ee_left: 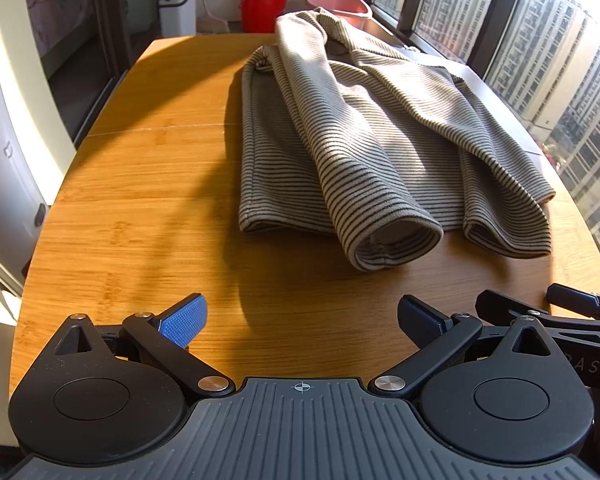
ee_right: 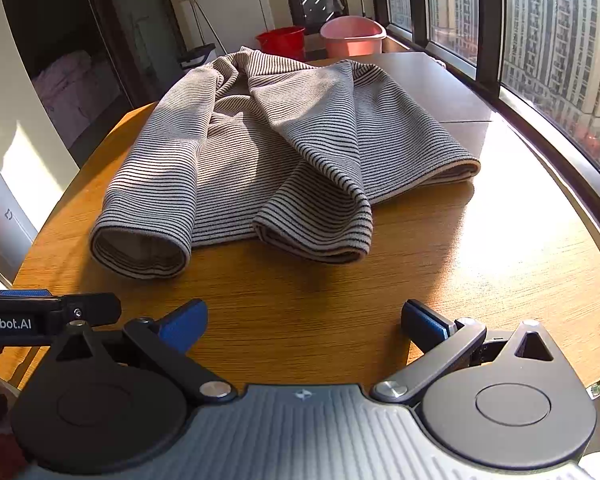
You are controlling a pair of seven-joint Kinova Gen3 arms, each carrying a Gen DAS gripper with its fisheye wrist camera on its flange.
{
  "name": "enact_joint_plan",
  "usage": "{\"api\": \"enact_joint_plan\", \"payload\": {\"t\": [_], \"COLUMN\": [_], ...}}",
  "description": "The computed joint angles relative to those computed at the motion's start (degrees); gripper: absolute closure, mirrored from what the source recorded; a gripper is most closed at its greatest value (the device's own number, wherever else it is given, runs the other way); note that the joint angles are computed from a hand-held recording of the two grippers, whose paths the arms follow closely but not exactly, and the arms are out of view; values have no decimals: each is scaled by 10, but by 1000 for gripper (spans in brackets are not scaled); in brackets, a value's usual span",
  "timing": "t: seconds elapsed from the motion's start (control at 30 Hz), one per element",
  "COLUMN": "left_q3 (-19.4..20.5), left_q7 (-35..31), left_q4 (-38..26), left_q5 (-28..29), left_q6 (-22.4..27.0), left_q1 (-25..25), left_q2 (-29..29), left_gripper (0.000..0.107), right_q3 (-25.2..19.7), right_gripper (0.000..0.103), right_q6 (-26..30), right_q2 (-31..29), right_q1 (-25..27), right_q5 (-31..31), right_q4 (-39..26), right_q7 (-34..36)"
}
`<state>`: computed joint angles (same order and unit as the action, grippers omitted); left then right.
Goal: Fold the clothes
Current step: 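Grasp the shirt hem with the left gripper while the right gripper grasps the hem beside it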
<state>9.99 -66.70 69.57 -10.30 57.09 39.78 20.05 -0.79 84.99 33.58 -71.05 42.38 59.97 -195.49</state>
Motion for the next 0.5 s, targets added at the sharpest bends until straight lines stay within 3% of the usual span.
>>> {"api": "enact_joint_plan", "payload": {"t": [0.27,0.5], "left_q3": [12,42], "left_q7": [-48,-169], "left_q4": [-10,-31], "left_q5": [45,138], "left_q6": [-21,-83], "left_q1": [-29,-76], "left_q2": [8,27], "left_gripper": [4,4], "right_q3": [4,-1], "right_gripper": [0,0], "right_q6": [3,-33], "right_q2": [-11,-57], "right_q1": [-1,3], "right_q5": [14,76], "right_q4": [16,103], "right_q7": [-9,-89]}}
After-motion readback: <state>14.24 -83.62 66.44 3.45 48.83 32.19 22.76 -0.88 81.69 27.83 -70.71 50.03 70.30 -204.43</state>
